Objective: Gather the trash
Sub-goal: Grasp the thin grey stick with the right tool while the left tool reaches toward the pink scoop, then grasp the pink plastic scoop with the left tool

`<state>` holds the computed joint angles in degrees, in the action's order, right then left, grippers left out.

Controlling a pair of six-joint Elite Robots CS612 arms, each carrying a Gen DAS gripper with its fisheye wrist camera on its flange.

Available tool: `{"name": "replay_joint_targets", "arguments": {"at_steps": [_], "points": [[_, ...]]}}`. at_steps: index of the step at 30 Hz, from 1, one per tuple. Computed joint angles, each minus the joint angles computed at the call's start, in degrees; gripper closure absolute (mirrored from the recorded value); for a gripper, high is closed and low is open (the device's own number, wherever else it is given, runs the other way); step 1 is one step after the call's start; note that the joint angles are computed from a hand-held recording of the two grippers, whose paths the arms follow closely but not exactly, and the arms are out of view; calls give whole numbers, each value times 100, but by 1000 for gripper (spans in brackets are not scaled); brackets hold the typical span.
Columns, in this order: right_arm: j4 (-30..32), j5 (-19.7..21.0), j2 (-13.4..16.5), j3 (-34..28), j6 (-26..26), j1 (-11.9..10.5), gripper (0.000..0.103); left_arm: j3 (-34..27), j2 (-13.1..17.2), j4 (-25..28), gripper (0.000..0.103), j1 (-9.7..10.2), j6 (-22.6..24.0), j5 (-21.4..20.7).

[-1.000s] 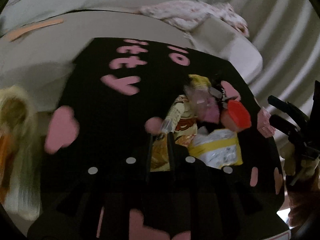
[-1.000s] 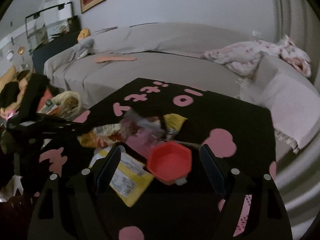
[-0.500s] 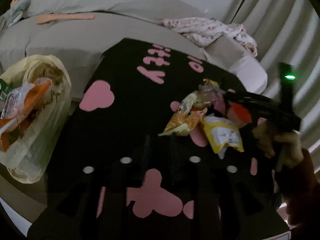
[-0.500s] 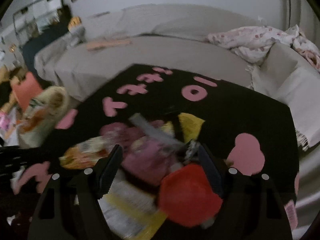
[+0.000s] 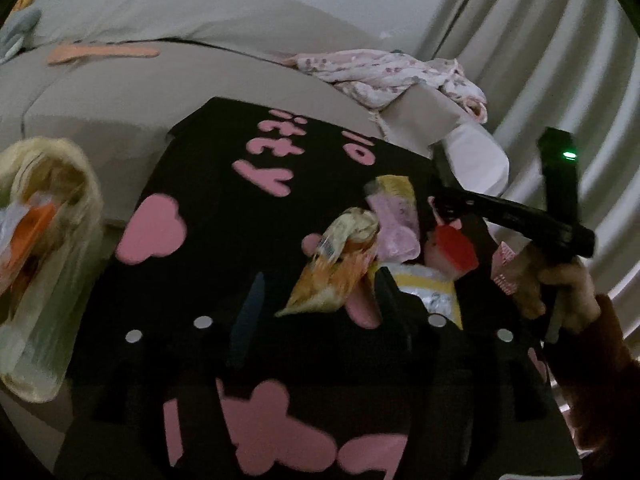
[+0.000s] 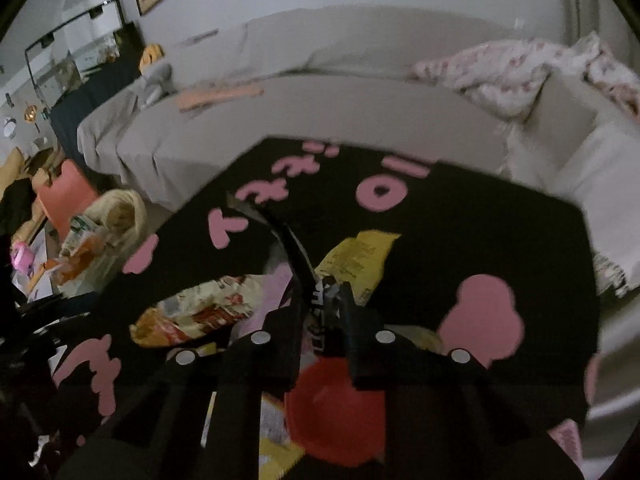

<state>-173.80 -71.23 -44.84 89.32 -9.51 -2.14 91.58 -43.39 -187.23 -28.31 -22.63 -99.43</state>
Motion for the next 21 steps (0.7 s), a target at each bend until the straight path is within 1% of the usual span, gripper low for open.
{"name": "replay_joint_targets", "arguments": {"at_steps": [5, 10, 12, 13, 15, 18, 19, 20, 21], "points": [[-904, 51, -323, 577, 246, -196, 85, -338, 134, 177, 45, -130, 321, -108], [-1299, 93, -453, 855, 453, -374, 85, -815, 341, 667, 45, -311, 569, -255], [-1395, 96, -469, 932, 522, -424, 85, -1046, 446, 993, 45, -390, 607, -133], [-1453, 112, -473, 979, 579, -461, 85, -1174, 504, 1199, 45, -431, 562, 0], [-1550, 170, -471, 1047, 679, -514, 85, -1385, 614, 1462, 45, -466, 469, 135], [-1684, 283, -454, 1133, 845, -574, 85, -1654, 747, 1822, 45, -517, 420, 470], [-1715, 315, -451, 1150, 880, -590, 85, -1737, 786, 1981, 45, -519, 374, 521], [-1760, 358, -447, 1174, 926, -609, 85, -1799, 814, 2109, 45, -507, 306, 479], [-1795, 387, -445, 1189, 960, -623, 85, -1818, 827, 2156, 48, -496, 253, 445]]}}
